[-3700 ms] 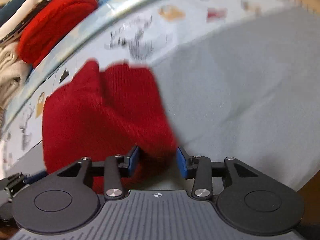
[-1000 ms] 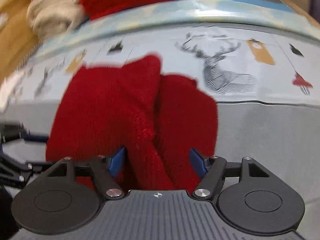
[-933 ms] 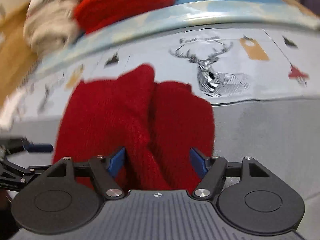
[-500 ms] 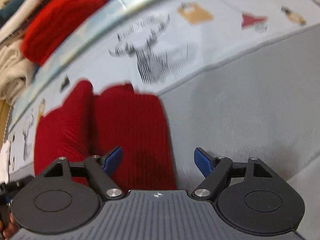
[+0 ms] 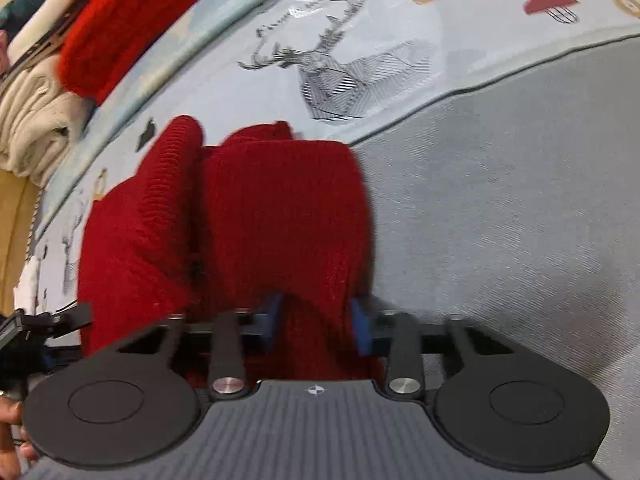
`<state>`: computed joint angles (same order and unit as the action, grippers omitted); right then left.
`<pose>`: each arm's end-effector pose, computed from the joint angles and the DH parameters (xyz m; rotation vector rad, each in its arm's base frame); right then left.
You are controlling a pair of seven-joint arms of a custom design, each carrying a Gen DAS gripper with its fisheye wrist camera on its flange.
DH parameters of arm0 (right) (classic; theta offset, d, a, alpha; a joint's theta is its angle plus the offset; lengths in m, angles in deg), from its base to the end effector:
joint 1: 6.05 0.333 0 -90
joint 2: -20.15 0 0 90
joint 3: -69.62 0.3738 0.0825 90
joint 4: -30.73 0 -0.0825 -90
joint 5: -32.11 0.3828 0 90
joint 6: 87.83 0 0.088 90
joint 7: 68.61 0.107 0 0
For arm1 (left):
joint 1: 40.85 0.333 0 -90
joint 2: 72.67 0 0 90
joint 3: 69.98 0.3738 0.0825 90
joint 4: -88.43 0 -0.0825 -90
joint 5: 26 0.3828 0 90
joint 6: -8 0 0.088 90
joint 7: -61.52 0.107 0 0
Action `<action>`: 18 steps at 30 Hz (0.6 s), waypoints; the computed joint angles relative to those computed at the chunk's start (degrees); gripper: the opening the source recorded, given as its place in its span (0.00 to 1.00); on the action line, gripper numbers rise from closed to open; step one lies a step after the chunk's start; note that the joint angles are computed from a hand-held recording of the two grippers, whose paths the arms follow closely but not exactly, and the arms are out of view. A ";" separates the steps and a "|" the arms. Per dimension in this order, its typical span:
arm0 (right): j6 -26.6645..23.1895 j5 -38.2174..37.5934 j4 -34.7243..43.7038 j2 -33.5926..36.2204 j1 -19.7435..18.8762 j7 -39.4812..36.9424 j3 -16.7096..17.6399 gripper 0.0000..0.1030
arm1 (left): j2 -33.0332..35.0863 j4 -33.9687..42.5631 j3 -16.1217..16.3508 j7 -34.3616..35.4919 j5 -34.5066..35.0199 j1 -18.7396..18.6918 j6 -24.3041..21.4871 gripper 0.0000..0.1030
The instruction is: Fold small clothes
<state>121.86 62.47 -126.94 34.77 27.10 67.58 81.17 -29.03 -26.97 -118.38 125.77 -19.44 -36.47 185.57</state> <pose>0.3475 0.2523 0.2705 -1.1798 2.2272 -0.0656 0.5309 -0.4150 0.2888 1.7602 -1.9919 0.8966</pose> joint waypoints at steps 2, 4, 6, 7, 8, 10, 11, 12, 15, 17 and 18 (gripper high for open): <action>-0.42 1.41 0.68 -0.07 1.14 -1.83 -0.66 0.14 | -0.25 0.08 0.54 0.54 0.65 -0.43 0.37 0.81; -0.85 2.74 1.31 -0.03 1.81 -2.99 -0.98 0.10 | -1.49 -0.39 1.20 1.07 1.54 -0.98 1.18 0.72; -1.27 4.40 1.95 -0.05 2.60 -4.33 -1.33 0.09 | -2.88 -0.98 1.86 1.25 2.35 -1.35 2.13 0.64; -1.84 5.91 2.54 -0.09 3.41 -5.46 -1.69 0.08 | -3.86 -1.35 2.48 1.19 2.80 -1.73 2.54 0.63; -2.22 7.48 3.48 0.24 4.32 -7.01 -2.23 0.08 | -4.84 -1.65 3.14 0.97 3.15 -2.20 2.79 0.63; -1.48 8.79 4.71 0.57 5.20 -8.99 -2.31 0.07 | -6.92 -2.69 4.24 0.24 3.51 -2.55 3.35 0.62; -0.36 8.02 5.39 1.12 4.79 -8.85 -1.85 0.07 | -7.97 -3.14 4.82 -0.06 3.74 -2.59 3.49 0.61; 0.95 7.03 6.08 1.69 4.33 -8.50 -1.34 0.07 | -9.00 -3.67 5.28 -0.44 3.84 -2.49 3.74 0.61; 4.31 2.07 8.28 3.77 2.22 -6.79 0.17 0.07 | -12.18 -5.07 6.70 -1.05 4.35 -1.85 3.93 0.60; 4.52 -0.41 10.38 5.10 1.52 -6.85 0.60 0.07 | -13.83 -5.77 7.79 -1.49 4.35 -1.37 3.79 0.60; 4.22 -1.51 11.39 5.73 1.10 -6.70 0.87 0.07 | -14.56 -6.06 8.53 -1.96 4.06 -1.35 3.72 0.60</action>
